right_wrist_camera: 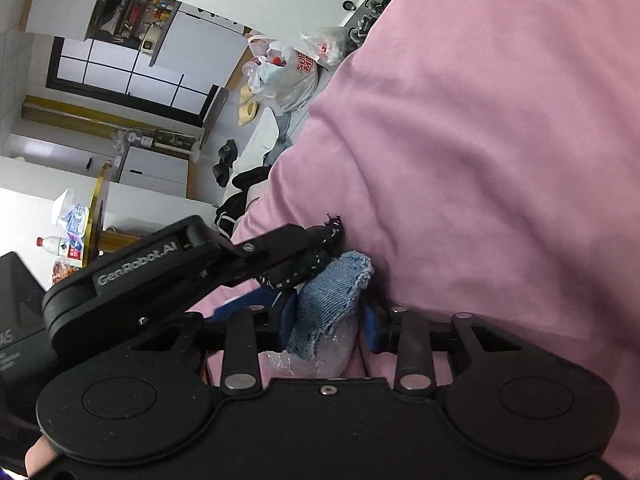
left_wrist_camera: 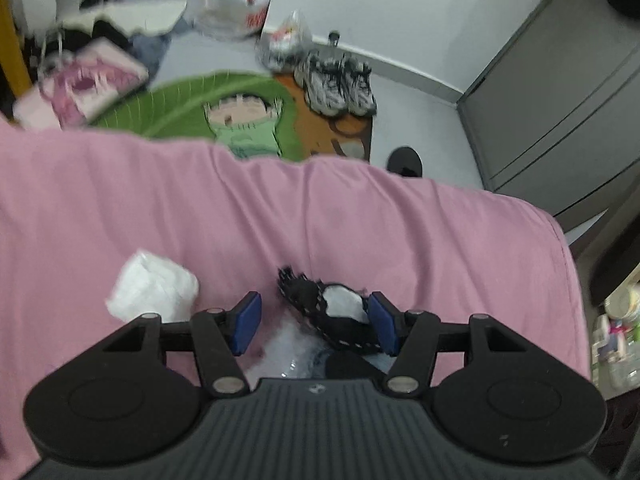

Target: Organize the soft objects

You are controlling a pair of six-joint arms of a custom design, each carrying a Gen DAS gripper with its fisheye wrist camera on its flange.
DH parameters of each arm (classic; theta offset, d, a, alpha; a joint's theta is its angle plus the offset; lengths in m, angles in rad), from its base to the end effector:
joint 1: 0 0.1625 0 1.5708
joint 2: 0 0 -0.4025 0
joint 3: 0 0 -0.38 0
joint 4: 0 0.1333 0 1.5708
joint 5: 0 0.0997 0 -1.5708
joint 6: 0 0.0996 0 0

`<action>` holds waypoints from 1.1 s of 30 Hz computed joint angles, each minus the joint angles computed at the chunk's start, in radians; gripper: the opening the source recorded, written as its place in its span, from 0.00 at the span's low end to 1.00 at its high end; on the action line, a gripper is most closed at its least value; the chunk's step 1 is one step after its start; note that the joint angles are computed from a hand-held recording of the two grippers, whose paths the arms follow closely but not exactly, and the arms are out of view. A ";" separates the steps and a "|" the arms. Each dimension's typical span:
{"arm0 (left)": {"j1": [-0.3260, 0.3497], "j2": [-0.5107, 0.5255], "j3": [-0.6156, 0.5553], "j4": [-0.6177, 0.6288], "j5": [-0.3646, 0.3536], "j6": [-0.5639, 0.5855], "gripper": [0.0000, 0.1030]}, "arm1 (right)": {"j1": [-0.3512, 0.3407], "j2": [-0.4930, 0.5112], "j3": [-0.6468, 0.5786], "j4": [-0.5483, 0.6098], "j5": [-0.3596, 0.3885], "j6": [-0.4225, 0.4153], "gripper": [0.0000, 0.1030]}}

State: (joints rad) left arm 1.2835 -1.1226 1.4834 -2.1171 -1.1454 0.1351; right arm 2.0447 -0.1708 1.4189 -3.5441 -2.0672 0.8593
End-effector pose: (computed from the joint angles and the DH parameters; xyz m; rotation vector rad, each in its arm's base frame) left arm -0.0154 -0.6677 0.3203 0.5161 2.6678 -0.2966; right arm 0.3730 -0.5390 -0.1289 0.7978 2.6875 -1.2693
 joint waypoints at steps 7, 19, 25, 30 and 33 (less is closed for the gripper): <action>0.002 0.004 -0.025 0.030 -0.004 -0.092 0.19 | 0.027 -0.015 0.018 0.024 -0.077 0.038 0.21; -0.010 -0.108 -0.014 0.014 -0.063 -0.044 0.18 | 0.115 -0.023 -0.028 0.126 -0.266 0.005 0.20; -0.008 -0.180 -0.017 0.012 -0.088 0.022 0.18 | 0.162 -0.013 -0.092 0.172 -0.327 -0.044 0.20; 0.003 -0.226 -0.029 0.017 -0.104 0.055 0.18 | 0.203 -0.014 -0.125 0.241 -0.391 -0.028 0.20; 0.009 -0.247 -0.036 0.017 -0.112 0.065 0.18 | 0.228 -0.002 -0.156 0.250 -0.426 -0.027 0.20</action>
